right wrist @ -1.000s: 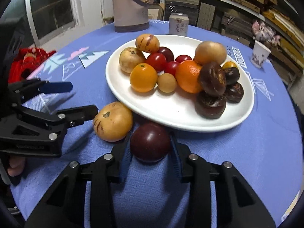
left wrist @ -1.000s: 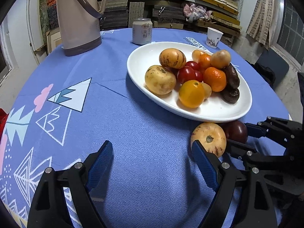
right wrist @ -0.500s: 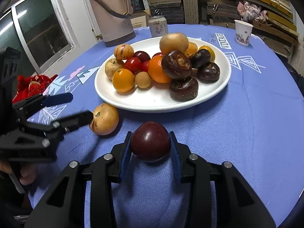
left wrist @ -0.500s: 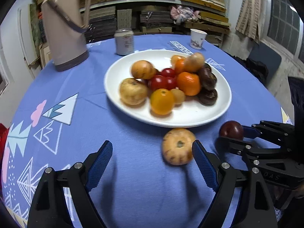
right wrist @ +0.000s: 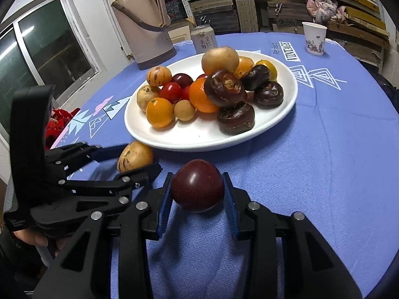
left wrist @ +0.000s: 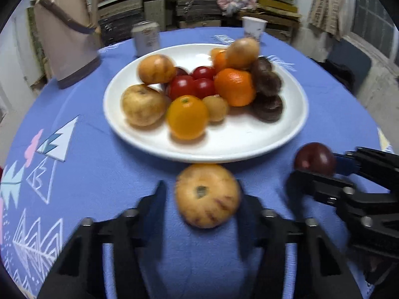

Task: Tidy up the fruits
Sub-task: 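Grasp a dark red plum with the right tool while the left tool grasps a speckled pear, then carry the dark red plum and speckled pear onto the white plate and release both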

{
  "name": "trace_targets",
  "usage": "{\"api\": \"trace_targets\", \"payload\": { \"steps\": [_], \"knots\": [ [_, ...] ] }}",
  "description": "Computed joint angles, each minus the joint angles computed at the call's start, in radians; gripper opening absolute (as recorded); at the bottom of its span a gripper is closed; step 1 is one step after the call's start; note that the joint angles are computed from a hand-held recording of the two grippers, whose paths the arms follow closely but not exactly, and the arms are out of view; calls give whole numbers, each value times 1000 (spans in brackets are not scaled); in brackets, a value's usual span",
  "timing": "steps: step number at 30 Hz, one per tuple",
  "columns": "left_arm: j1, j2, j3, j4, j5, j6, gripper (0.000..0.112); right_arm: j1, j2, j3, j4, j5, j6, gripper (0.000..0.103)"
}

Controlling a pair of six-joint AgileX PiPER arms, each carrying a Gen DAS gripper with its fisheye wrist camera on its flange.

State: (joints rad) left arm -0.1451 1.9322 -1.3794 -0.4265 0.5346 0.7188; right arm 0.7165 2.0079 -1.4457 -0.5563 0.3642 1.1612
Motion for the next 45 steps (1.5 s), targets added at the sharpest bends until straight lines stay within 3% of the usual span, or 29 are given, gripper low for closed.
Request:
{"api": "trace_targets", "payload": {
  "steps": [3, 11, 27, 37, 45],
  "knots": [
    [-19, -21, 40, 32, -56, -5, 45, 0, -2, 4, -12, 0, 17, 37],
    [18, -45, 13, 10, 25, -18, 45, 17, -13, 5, -78, 30, 70, 37],
    [12, -132, -27, 34, 48, -67, 45, 64, -83, -67, -192, 184, 79, 37],
    [-7, -61, -209, 96, 115, -175, 45, 30, -12, -279, -102, 270, -87, 37],
    [-26, 166, -550, 239, 245, -377, 45, -54, 212, -667, 81, 420, -312, 37]
  ]
}}
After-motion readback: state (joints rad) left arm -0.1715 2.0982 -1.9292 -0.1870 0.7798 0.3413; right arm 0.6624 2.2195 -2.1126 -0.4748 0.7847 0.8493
